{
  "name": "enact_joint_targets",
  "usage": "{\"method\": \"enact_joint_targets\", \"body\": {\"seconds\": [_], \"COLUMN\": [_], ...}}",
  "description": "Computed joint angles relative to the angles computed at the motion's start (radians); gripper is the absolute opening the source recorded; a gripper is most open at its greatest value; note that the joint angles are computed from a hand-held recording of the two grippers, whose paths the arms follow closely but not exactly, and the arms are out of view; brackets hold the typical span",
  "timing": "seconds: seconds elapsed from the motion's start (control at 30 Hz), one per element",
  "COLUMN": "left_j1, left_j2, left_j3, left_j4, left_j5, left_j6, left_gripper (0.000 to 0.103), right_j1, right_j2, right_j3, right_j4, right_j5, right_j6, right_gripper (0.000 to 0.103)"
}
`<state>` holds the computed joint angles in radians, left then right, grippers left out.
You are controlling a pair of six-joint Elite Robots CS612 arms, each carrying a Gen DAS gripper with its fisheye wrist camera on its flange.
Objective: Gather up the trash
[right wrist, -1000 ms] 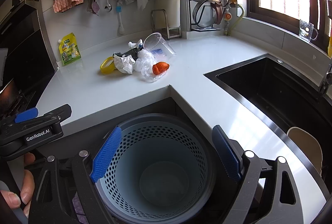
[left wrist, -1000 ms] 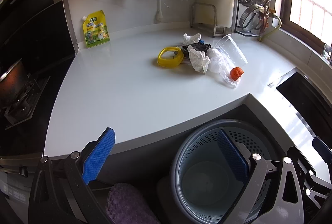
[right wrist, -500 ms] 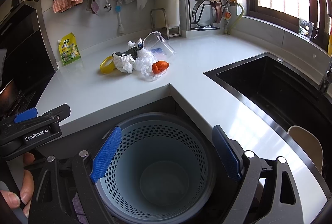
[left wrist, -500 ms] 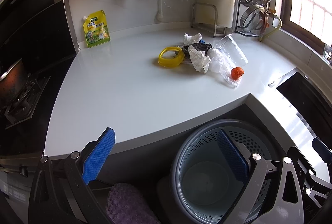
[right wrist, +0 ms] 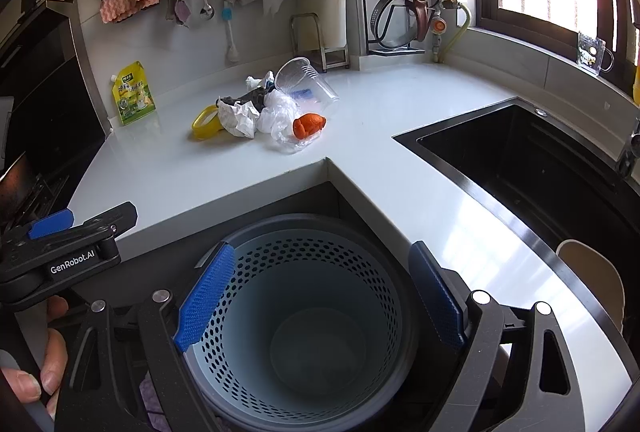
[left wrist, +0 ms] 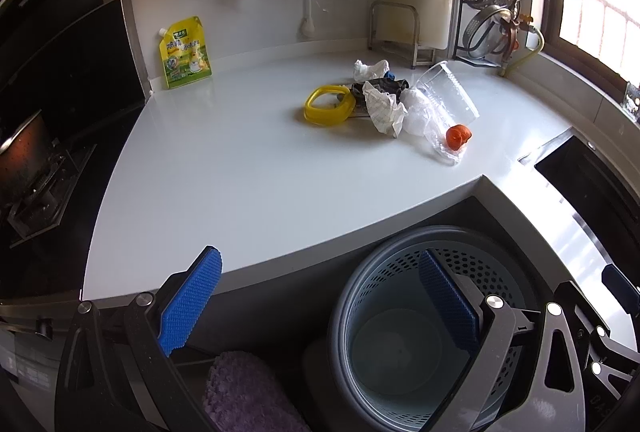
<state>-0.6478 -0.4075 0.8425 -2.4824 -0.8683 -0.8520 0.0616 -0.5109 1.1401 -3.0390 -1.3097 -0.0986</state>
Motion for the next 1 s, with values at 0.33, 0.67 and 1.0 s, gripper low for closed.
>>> {"method": "enact_joint_targets", "body": {"seconds": [0.33, 0.67, 1.0], "left_j1": [0.006, 0.031, 0.066], "left_j2": [0.017, 0.066, 0.184], "left_j3": [-0.02, -0.1, -0.342], "left_j4": [0.022, 0.07, 0.127], "left_j5": [-0.007, -0.029, -0.011], "left_j6": [-0.006, -0.003, 0.064], "left_gripper": [0.097, 0.097, 0.097], "right_j1": [0.0, 0.012, 0.02], "right_j2": [0.024, 0.095, 0.266], "right_j3": [-0.031, -0.168, -0.54], "right_j4": [0.039, 0.119, 0.306], "right_j5": [0.004, -0.02, -0.022], "right_j6": [0.01, -0.027, 0.002], "right_gripper": [0.085, 0.085, 0.085]}}
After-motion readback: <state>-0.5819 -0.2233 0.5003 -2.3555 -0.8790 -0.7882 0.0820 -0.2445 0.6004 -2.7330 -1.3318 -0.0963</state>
